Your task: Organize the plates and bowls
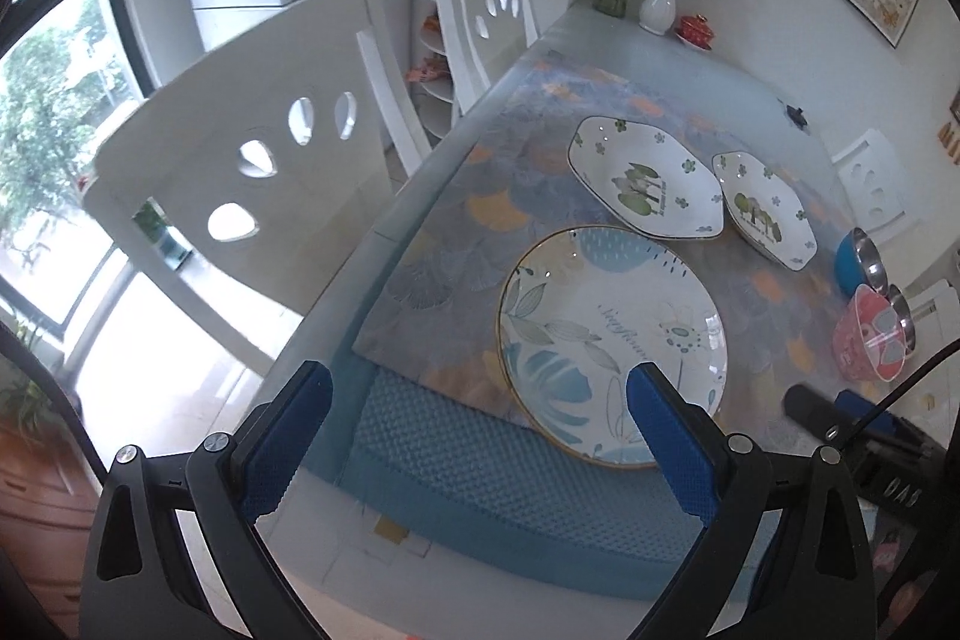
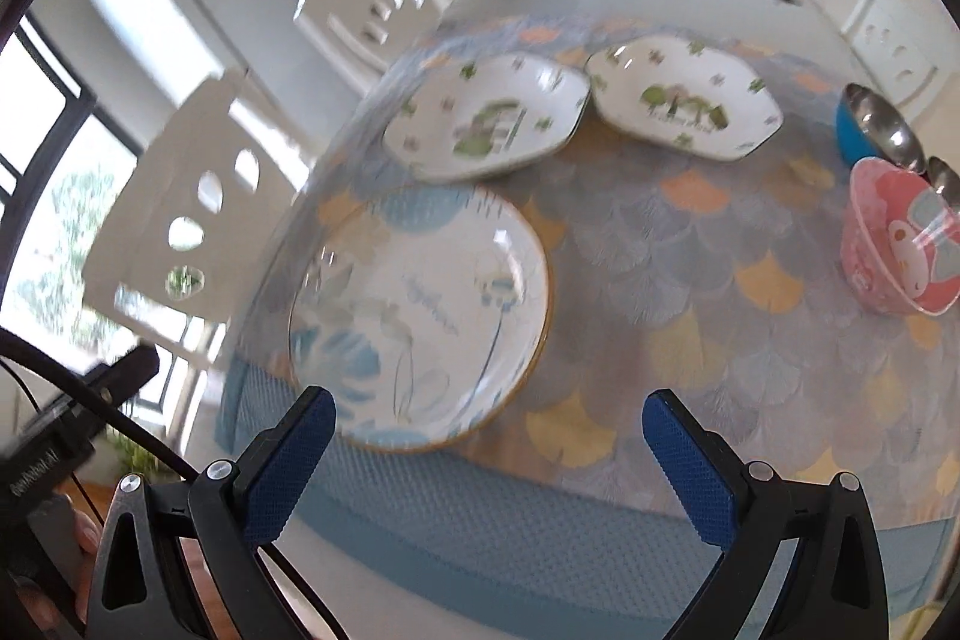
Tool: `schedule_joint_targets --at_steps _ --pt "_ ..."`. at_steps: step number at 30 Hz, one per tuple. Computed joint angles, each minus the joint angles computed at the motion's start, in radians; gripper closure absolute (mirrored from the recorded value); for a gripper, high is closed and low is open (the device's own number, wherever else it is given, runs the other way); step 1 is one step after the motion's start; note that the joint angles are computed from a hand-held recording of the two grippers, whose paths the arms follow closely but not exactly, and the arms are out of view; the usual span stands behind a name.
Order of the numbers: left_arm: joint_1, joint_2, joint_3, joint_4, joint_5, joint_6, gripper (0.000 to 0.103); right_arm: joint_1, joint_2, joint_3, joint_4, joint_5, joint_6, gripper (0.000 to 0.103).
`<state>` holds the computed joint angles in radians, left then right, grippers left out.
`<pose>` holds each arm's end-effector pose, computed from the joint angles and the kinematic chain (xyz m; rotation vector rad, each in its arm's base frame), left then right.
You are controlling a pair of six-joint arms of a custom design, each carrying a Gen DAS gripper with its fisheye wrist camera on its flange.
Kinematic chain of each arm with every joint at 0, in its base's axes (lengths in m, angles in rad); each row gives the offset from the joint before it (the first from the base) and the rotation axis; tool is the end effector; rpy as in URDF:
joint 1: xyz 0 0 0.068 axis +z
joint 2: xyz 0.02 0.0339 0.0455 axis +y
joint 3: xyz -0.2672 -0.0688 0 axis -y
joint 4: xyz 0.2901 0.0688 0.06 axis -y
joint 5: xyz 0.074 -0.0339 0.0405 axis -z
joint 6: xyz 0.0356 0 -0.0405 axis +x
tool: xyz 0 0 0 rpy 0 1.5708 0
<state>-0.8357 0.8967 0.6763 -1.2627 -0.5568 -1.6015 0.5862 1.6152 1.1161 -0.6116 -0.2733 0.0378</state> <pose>0.1203 -0.1050 0.2136 -0.9961 2.3863 0.1485 0.2974 0.2090 0.1972 -0.8251 2.6082 0.5544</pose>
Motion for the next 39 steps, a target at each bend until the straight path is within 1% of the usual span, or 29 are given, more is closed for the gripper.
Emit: schedule_joint_targets --at_steps 2,3,4,5,7,8,10,11,13,14,15,16,18,20,21,22,23,24,26,27,29,30,33,35,36,39 --pt "0.053 -0.024 -0.015 0.033 0.008 0.085 0.004 -0.002 0.013 0.013 0.016 0.009 0.021 0.001" --pt "0.094 -0.040 -0.024 0.060 0.014 0.152 0.004 -0.004 0.022 0.020 0.021 0.009 0.023 0.001" --pt "0.123 -0.048 -0.028 0.081 0.019 0.199 0.004 -0.004 0.035 0.032 0.029 0.017 0.018 0.002" --pt "0.173 -0.066 -0.042 0.121 0.033 0.283 0.004 -0.005 0.044 0.039 0.039 0.025 0.010 0.002" --pt "0.223 -0.061 -0.051 0.166 0.051 0.365 0.004 -0.002 0.067 0.066 0.059 0.046 -0.012 0.004" --pt "0.266 -0.060 -0.062 0.201 0.069 0.435 0.004 -0.004 0.081 0.081 0.063 0.046 -0.024 0.004" --pt "0.322 -0.050 -0.074 0.255 0.100 0.524 0.004 -0.005 0.106 0.110 0.064 0.039 -0.031 0.004" --pt "0.336 -0.048 -0.078 0.272 0.111 0.547 0.004 -0.001 0.116 0.119 0.068 0.043 -0.029 0.004" --pt "0.390 -0.040 -0.098 0.334 0.153 0.632 0.004 0.014 0.134 0.128 0.074 0.075 -0.021 0.009" --pt "0.402 -0.026 -0.102 0.357 0.164 0.655 0.004 0.022 0.148 0.135 0.073 0.088 -0.015 0.011" --pt "0.414 -0.016 -0.106 0.374 0.174 0.675 0.005 0.026 0.163 0.143 0.069 0.091 -0.010 0.015" --pt "0.435 -0.003 -0.114 0.401 0.191 0.709 0.005 0.028 0.183 0.152 0.062 0.090 0.000 0.018" --pt "0.454 0.020 -0.125 0.441 0.211 0.746 0.005 0.028 0.216 0.161 0.059 0.080 0.026 0.021" --pt "0.491 0.030 -0.149 0.494 0.243 0.794 0.006 0.026 0.239 0.162 0.063 0.059 0.049 0.029" --pt "0.501 0.037 -0.153 0.508 0.255 0.807 0.007 0.026 0.253 0.165 0.062 0.051 0.060 0.035" --pt "0.524 0.055 -0.159 0.534 0.280 0.832 0.011 0.029 0.269 0.169 0.062 0.054 0.074 0.039" --pt "0.541 0.069 -0.166 0.556 0.298 0.850 0.015 0.031 0.281 0.172 0.062 0.060 0.083 0.041" --pt "0.562 0.089 -0.176 0.586 0.322 0.871 0.016 0.030 0.297 0.175 0.066 0.063 0.095 0.042" --pt "0.586 0.124 -0.189 0.628 0.352 0.894 0.025 0.026 0.322 0.178 0.072 0.062 0.109 0.047" --pt "0.608 0.146 -0.201 0.662 0.380 0.915 0.027 0.024 0.335 0.182 0.074 0.061 0.114 0.049" --pt "0.632 0.177 -0.209 0.697 0.413 0.935 0.035 0.018 0.359 0.189 0.080 0.058 0.123 0.050" --pt "0.645 0.190 -0.217 0.718 0.432 0.944 0.036 0.017 0.365 0.188 0.085 0.056 0.126 0.051" --pt "0.673 0.215 -0.237 0.771 0.478 0.961 0.044 0.014 0.380 0.185 0.103 0.047 0.129 0.057" --pt "0.691 0.233 -0.244 0.798 0.512 0.973 0.054 0.015 0.391 0.188 0.110 0.044 0.130 0.061" --pt "0.699 0.240 -0.250 0.810 0.528 0.979 0.056 0.014 0.396 0.190 0.109 0.039 0.130 0.064" --pt "0.724 0.260 -0.265 0.852 0.580 0.992 0.066 0.015 0.411 0.194 0.107 0.021 0.132 0.071"
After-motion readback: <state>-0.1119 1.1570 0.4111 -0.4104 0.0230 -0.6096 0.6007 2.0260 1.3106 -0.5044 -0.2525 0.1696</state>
